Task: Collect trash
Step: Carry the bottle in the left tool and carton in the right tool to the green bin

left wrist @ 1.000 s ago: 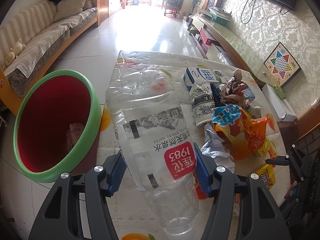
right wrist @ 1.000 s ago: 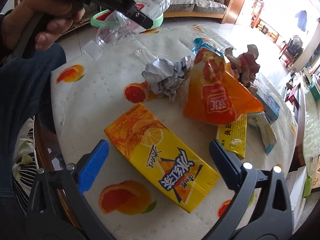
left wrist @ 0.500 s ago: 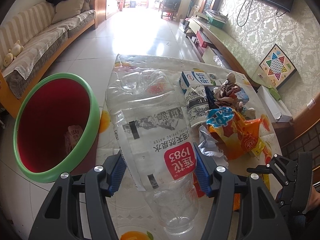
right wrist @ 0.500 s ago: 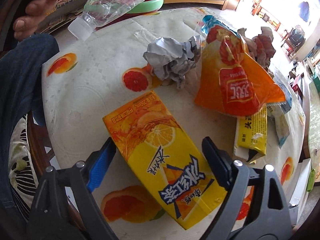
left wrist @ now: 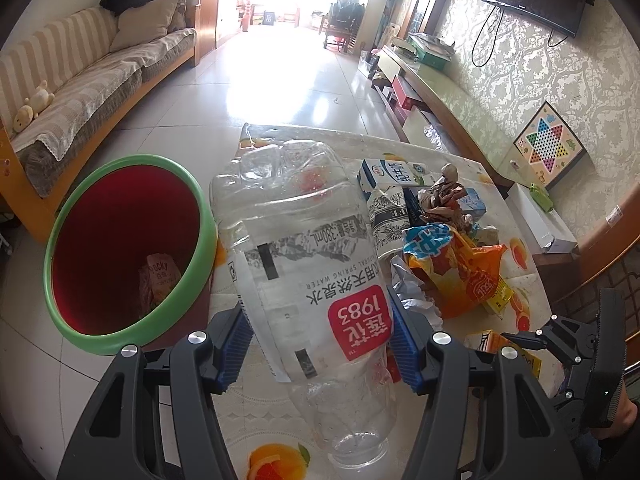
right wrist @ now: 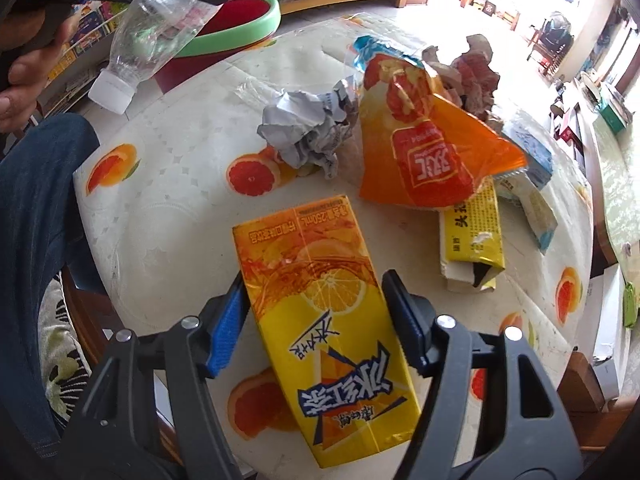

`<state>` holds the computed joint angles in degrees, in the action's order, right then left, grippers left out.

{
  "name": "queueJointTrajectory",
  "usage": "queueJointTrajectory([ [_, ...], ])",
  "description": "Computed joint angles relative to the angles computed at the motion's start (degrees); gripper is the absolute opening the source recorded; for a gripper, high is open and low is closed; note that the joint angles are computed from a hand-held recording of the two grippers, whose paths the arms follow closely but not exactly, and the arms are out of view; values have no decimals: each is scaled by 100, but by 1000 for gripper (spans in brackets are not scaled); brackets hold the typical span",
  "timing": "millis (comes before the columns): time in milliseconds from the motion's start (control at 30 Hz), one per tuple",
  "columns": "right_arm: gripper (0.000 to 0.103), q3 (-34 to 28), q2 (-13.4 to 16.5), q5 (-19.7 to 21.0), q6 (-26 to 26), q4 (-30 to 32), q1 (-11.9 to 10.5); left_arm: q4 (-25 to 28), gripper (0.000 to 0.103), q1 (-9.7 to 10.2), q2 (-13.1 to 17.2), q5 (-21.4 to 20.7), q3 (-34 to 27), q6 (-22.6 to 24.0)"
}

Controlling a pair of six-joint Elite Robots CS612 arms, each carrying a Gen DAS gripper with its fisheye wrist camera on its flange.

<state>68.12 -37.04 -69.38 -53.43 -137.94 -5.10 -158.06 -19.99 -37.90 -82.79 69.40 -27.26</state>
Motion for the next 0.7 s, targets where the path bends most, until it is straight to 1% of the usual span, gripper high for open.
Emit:
queueJointTrajectory([
  [167,64,84,-137,145,558,-410,-34,-131,58,-9,-123,108,149,3],
  [333,64,3,-195,388,1159,-816,-21,-240,58,44,-209,186,223,-42],
  [567,64,-157,-180,610,1826,-1282,56,-322,58,184,-334,339,352,-65],
  [700,64,-324,-123,726,2077,-1331,131,-305,58,320,-350,475,363,-59],
])
